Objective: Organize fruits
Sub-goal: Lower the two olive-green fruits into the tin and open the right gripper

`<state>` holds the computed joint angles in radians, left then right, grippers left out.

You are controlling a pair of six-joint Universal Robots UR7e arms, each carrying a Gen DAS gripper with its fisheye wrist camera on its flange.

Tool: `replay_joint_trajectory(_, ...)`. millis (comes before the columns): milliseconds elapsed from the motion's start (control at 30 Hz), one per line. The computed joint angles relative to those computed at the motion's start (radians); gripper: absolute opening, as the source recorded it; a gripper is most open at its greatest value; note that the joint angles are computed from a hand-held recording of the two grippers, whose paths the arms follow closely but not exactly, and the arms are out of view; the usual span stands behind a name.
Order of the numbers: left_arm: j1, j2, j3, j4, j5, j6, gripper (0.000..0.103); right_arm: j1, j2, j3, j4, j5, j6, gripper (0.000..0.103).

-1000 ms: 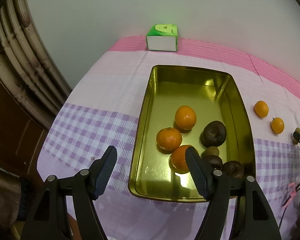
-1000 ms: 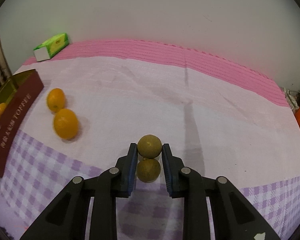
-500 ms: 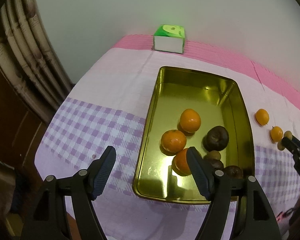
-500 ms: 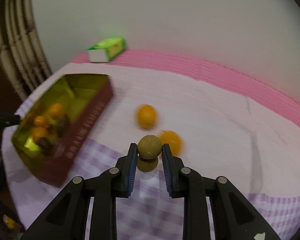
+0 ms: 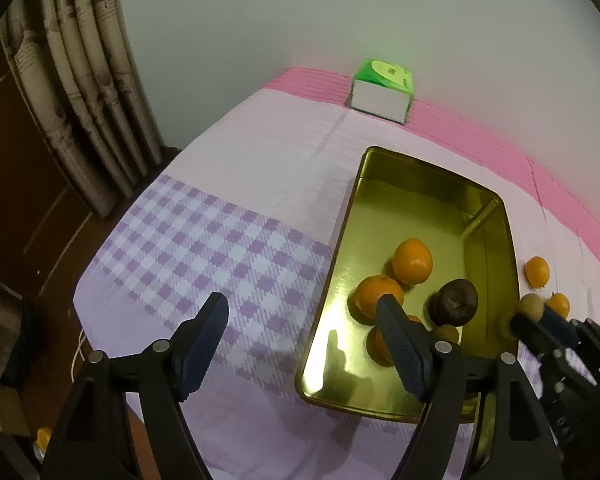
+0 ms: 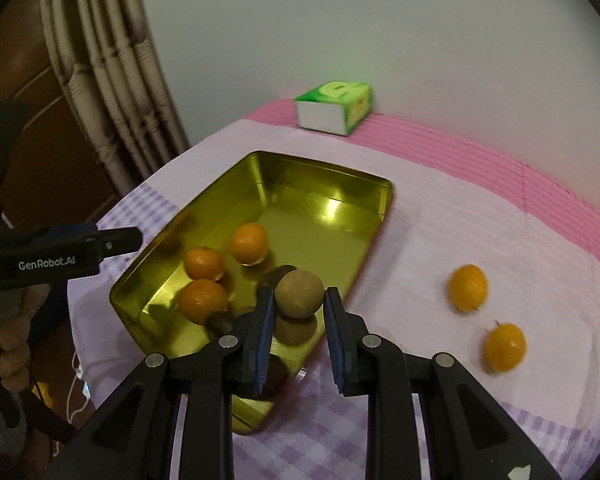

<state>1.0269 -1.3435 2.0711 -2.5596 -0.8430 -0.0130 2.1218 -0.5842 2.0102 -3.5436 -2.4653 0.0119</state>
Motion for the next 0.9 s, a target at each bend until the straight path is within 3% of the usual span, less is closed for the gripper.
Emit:
replay_joint_trajectory(367,-0.001,0.006,0.004,-0.01,0.003,0.011,0.078,-0.027,0.045,-0.054,0.067,0.031,0.003,0.023)
replay_joint_trajectory(900,-0.004,0.002,0.009,-0.005,-0.001,0.012,0.078,-0.044,0.06,-0.069,0.099,0.02,0.018,0.023)
